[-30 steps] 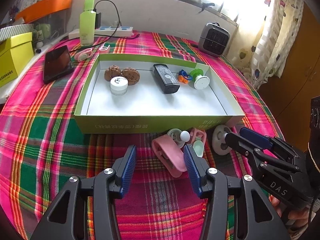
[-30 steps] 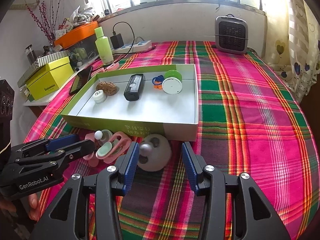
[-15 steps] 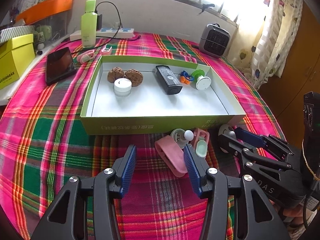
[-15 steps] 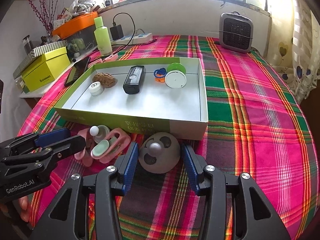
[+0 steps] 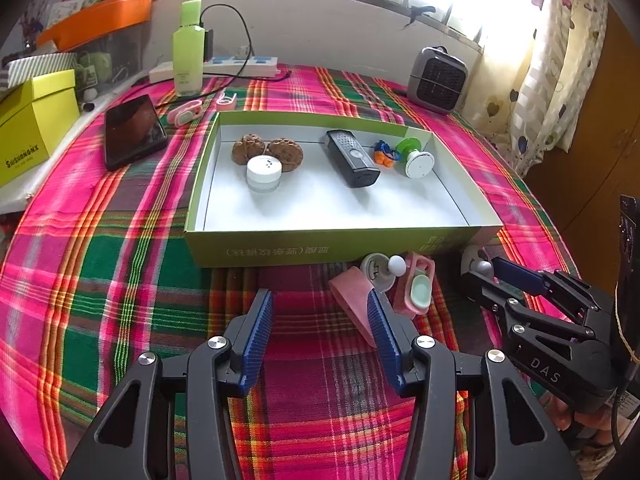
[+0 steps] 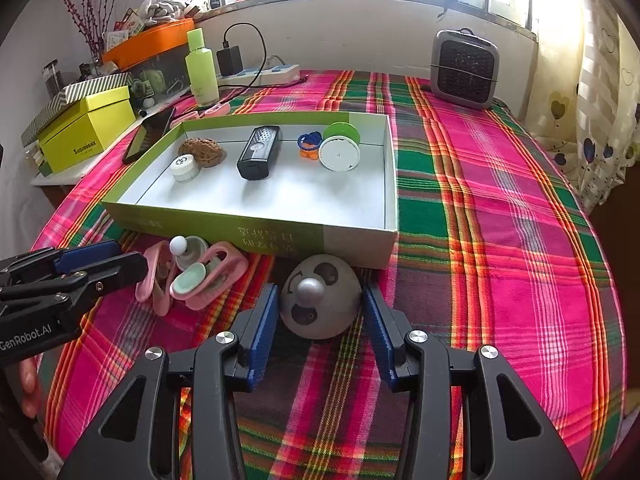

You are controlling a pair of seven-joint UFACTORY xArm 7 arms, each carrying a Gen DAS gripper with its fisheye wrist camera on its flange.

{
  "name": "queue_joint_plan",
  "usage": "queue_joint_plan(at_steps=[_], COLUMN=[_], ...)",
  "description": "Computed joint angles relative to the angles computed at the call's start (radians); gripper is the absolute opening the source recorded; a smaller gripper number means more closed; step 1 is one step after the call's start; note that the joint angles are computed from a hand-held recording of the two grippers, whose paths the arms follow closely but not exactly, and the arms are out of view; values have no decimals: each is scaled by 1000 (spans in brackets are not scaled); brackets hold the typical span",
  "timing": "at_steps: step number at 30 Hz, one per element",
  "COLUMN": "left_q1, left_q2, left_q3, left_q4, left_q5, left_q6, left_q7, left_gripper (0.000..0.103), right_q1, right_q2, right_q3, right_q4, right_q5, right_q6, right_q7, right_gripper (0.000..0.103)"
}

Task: Organize objects
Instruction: 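Grasp the pink hook clip with the left gripper while the right gripper closes on the grey ball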

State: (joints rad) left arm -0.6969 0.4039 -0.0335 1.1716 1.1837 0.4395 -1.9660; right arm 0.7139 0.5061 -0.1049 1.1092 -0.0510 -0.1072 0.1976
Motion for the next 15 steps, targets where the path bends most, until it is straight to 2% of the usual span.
queue_joint_plan(at_steps=[6, 12, 15], left_q1=[-2, -11, -8], left_q2=[12, 38, 46], left_q3=[6, 14, 10], left_q4=[14, 47, 56], left_q5=[25, -4, -67], left_q6=[-39, -54, -37], left_q7=[-24, 6, 58], left_gripper=[48, 48, 48], right_q1=[5, -8, -20], right_q2=[-16, -30, -30], right_q3=[-6, 12, 26], right_q4=[-30, -54, -53], right_q5=[5, 19, 25], right_q6=[-14, -28, -28], right_q7=[-5, -20, -28], right_gripper=[44, 44, 44])
